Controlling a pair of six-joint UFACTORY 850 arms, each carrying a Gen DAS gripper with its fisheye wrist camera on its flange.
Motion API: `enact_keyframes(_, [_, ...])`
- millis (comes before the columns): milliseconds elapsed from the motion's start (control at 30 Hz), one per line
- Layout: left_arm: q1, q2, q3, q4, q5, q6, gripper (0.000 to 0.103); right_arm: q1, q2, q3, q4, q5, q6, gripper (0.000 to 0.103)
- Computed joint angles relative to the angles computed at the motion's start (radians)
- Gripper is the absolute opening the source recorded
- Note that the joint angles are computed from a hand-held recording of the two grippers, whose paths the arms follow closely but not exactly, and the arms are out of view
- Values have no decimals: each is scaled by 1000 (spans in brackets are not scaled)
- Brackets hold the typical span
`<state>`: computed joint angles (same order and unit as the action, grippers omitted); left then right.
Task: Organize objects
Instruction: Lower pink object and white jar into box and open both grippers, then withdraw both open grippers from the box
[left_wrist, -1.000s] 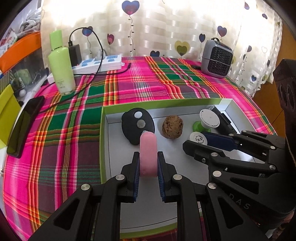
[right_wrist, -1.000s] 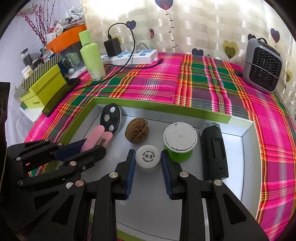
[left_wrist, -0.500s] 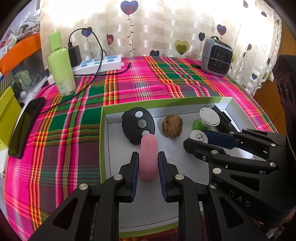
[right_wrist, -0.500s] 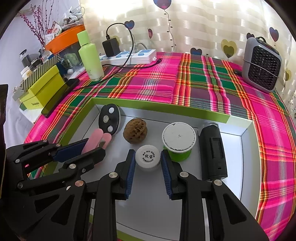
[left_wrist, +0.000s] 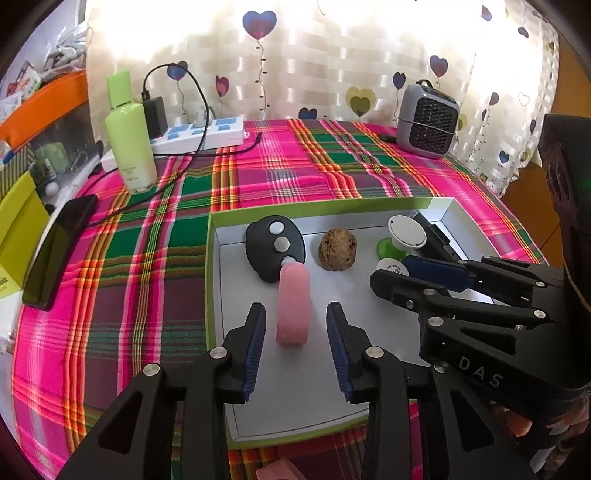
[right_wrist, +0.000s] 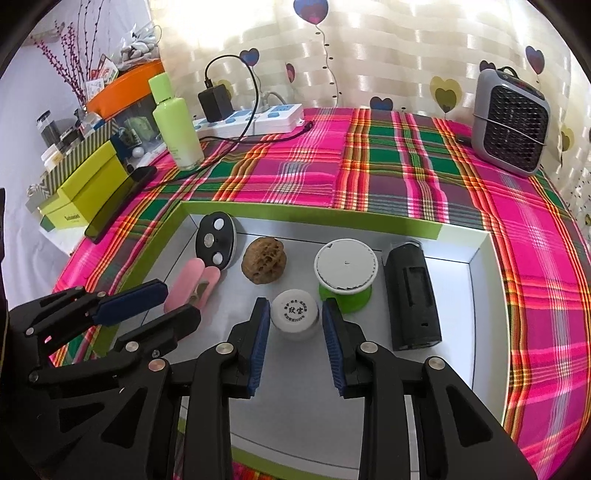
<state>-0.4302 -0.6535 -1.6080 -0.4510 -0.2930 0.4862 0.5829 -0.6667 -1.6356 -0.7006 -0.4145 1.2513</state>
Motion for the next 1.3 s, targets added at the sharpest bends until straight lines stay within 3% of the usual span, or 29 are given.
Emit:
enact_keyframes(100, [0,10,12,9,9,-14,33,4,13,17,-27,5,32,40])
enact_keyframes(467, [1,66,84,-37,45,18,34,26,70,94,-151,14,201,40])
enact_keyframes(533, [-5,84,108,14,71,-25,34,36,82,109,-177,5,230,40])
enact_keyframes(1300, [-16,253,325,-380,132,356,35,137,200,259,-424,-80,542,40])
